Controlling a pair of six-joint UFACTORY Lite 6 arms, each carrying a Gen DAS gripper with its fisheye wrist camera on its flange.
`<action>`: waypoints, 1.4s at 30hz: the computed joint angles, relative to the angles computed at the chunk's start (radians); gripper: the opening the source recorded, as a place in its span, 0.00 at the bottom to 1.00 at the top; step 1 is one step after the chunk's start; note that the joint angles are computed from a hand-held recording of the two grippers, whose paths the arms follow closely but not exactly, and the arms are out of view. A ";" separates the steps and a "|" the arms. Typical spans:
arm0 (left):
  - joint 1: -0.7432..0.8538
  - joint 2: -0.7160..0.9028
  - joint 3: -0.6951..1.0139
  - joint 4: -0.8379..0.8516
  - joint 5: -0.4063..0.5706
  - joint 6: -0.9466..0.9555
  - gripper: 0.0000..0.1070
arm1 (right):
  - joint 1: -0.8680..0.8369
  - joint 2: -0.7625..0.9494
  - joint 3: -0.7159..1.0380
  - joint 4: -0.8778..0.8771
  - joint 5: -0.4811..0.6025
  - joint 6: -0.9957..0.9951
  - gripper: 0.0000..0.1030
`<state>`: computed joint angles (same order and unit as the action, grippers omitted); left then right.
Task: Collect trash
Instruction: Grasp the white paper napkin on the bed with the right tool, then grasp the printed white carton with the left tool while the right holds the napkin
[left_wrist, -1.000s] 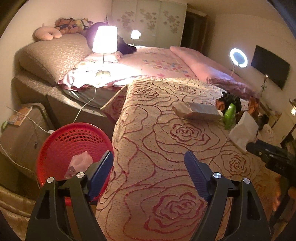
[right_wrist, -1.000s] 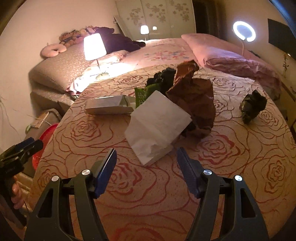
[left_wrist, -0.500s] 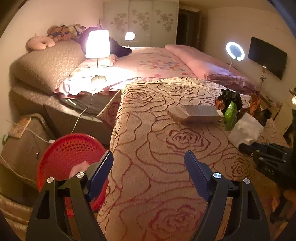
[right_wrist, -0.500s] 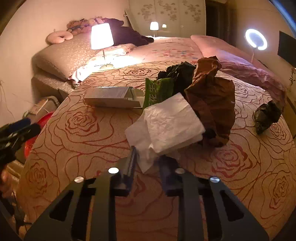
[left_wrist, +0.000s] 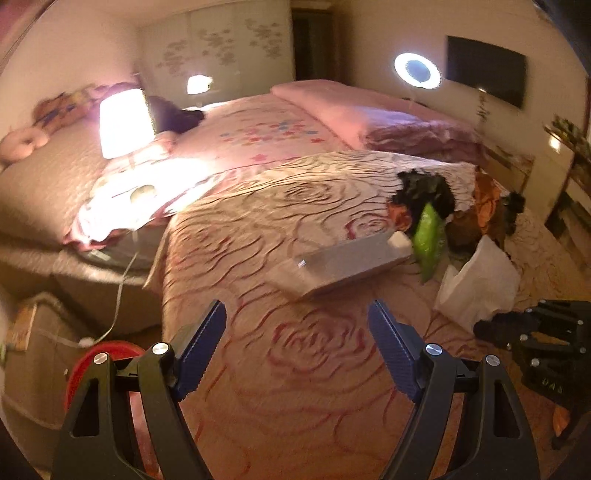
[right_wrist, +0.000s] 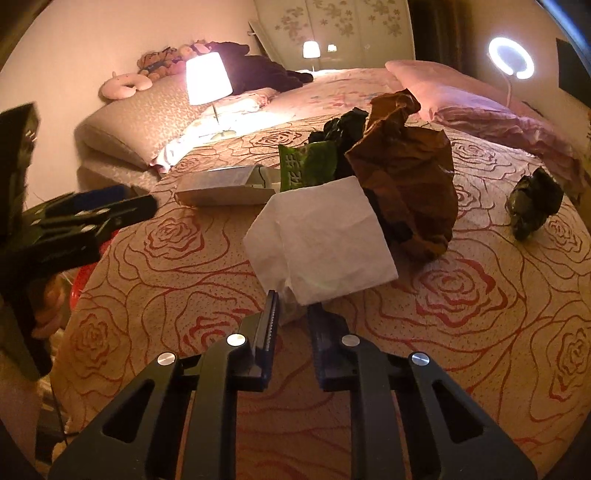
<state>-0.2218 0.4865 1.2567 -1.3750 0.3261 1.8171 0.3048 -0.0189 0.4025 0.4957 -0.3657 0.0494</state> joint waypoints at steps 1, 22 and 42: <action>-0.016 0.019 0.026 0.018 -0.008 -0.005 0.71 | -0.004 -0.005 -0.006 -0.020 -0.001 0.018 0.16; -0.100 0.263 0.360 0.458 0.142 -0.268 0.70 | -0.092 -0.067 -0.074 -0.374 -0.009 0.336 0.16; -0.142 0.057 0.059 0.341 0.028 -0.054 0.32 | -0.113 -0.065 -0.060 -0.440 0.020 0.414 0.16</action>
